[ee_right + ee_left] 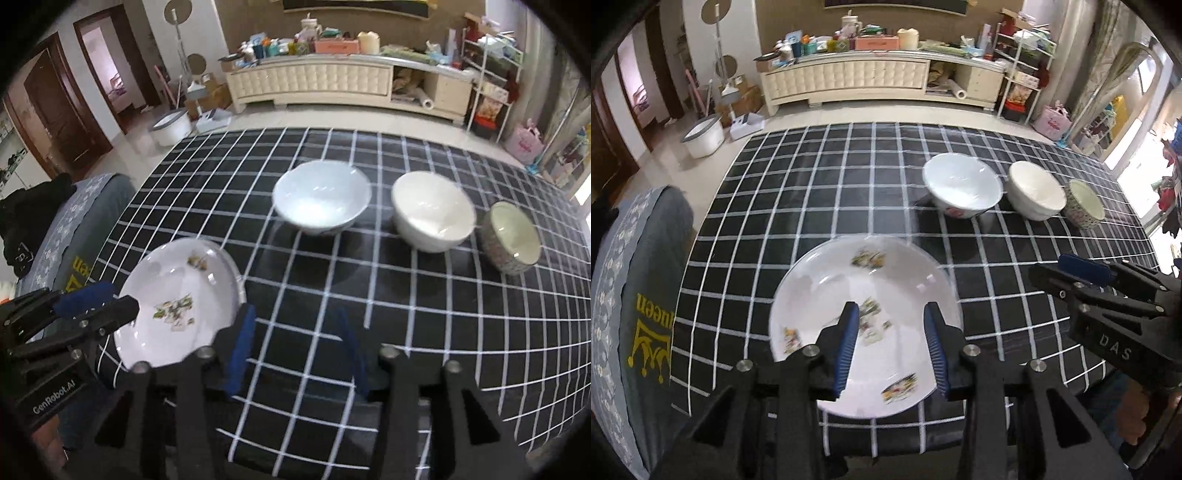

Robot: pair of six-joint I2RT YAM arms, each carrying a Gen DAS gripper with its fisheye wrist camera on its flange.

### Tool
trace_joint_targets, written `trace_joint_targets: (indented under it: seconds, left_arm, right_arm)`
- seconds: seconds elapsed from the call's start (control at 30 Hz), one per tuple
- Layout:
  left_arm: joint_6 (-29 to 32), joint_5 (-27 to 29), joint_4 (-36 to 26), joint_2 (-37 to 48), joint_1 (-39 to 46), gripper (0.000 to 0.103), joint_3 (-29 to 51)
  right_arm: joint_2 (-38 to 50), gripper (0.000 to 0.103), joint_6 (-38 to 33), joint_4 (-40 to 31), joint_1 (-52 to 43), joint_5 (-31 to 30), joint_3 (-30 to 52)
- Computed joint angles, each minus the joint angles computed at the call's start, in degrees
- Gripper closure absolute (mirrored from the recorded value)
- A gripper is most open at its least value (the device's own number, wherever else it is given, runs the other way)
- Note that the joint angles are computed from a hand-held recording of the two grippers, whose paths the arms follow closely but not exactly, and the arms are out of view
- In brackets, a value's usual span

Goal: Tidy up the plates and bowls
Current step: 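Open the left tool and withdraw from the plate stack, then grasp the rim of the red-logo white bowl with both tools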

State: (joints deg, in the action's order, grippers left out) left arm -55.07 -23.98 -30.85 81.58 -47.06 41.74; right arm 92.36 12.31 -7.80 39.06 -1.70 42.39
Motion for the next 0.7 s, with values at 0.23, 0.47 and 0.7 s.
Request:
trace_joint_targets:
  seconds: [0.23, 0.47, 0.7]
  left_arm:
    - [6.32, 1.38, -0.45, 7.11, 3.04, 0.069, 9.14]
    - [12.31, 2.68, -1.26, 11.82, 6.54, 0.063, 16.32]
    - [17.6, 5.62, -2.93, 17.64, 11.4, 0.063, 22.94]
  right_arm:
    - [0.43, 0.045, -6.04, -0.06, -6.24, -5.38, 2.28]
    - [4.28, 0.045, -6.88, -0.76, -10.27, -7.13, 7.14]
    - [9.59, 0.045, -8.73, -7.07, -10.51, -6.14, 15.82]
